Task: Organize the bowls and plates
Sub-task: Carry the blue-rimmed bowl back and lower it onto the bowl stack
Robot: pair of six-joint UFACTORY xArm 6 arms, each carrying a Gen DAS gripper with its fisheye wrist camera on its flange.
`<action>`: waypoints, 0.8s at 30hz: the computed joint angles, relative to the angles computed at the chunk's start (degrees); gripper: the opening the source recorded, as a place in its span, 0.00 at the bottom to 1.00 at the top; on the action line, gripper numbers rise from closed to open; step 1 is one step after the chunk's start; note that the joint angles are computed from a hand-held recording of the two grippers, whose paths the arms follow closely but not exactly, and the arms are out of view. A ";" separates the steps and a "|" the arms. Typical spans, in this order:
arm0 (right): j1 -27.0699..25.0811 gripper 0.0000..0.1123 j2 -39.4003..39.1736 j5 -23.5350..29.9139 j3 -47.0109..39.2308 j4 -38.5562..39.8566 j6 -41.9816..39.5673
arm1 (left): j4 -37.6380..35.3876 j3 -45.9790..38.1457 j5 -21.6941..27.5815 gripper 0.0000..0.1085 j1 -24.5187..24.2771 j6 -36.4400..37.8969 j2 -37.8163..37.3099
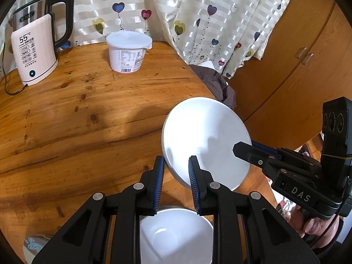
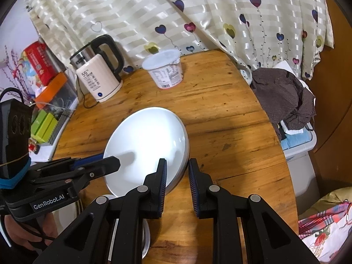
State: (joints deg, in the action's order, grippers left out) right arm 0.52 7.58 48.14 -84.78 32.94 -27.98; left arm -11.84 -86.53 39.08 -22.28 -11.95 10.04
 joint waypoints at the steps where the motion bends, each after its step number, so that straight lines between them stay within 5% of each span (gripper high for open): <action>1: 0.05 0.17 -0.34 0.09 0.22 0.09 -0.11 | 0.17 0.52 -0.17 0.22 -0.04 -0.25 -0.50; 24: 1.75 0.17 -8.74 0.57 7.61 2.66 -2.88 | 3.76 13.20 -3.66 0.22 -0.43 -4.99 -12.36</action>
